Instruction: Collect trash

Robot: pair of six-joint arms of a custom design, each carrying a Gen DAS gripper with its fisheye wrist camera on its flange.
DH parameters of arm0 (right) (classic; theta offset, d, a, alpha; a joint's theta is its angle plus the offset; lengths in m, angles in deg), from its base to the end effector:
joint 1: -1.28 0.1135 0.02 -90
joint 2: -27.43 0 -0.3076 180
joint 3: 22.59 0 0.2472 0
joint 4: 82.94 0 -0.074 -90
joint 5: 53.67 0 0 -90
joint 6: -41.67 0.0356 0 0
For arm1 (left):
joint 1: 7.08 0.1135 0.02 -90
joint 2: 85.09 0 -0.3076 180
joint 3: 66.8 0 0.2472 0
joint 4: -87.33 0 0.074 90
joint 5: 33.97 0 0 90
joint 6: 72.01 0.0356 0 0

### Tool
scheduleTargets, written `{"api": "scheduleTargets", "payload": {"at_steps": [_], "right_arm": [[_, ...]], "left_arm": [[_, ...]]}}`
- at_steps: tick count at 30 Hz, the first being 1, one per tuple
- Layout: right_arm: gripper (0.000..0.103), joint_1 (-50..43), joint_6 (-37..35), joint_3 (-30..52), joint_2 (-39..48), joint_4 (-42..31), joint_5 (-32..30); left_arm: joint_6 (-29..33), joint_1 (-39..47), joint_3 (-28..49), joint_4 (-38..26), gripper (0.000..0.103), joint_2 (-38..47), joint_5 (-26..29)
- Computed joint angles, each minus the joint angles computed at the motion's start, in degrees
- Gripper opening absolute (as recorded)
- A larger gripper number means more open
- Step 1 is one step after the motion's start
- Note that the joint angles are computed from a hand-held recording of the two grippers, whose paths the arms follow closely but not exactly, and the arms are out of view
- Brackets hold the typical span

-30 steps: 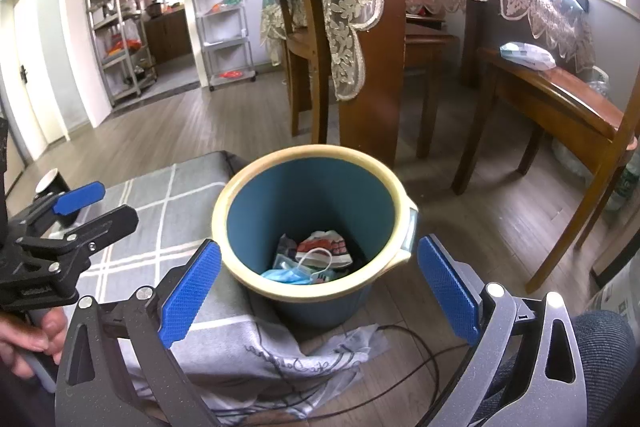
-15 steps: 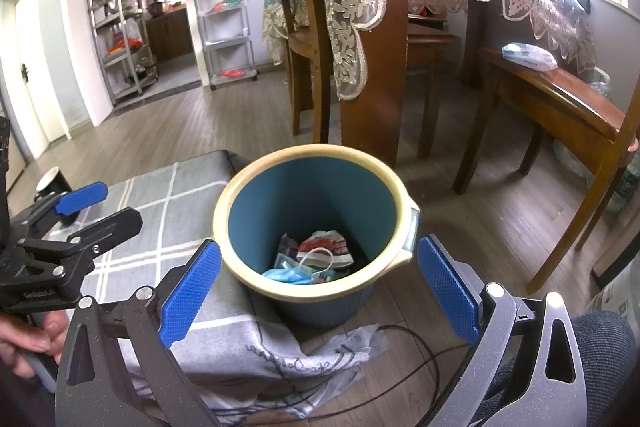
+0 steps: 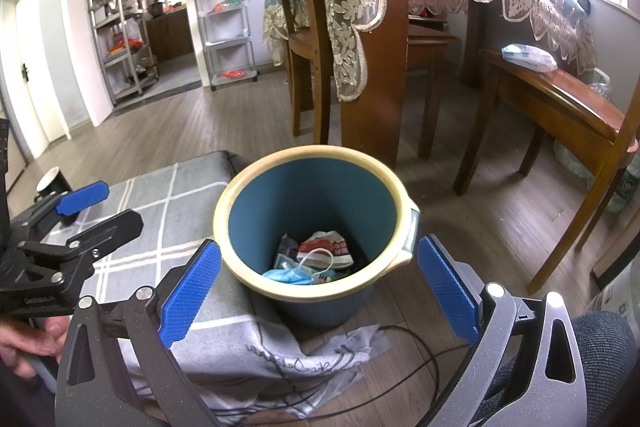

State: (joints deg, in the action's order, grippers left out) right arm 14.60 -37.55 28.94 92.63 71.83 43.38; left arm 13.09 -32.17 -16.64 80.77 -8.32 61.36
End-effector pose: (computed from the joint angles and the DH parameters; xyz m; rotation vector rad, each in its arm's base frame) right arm 0.2114 0.0456 0.2657 0.0163 2.2451 0.0888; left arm 0.2361 -0.1142 0.2423 0.4349 2.1305 -0.4020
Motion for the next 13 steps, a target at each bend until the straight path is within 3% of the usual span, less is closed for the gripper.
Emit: {"api": "scheduleTargets", "payload": {"at_steps": [13], "right_arm": [[0.098, 0.07, 0.02, 0.02, -0.01, -0.1, 0.03]], "left_arm": [[1.11, 0.48, 0.62, -1.74, 0.097, -0.34, 0.41]]}}
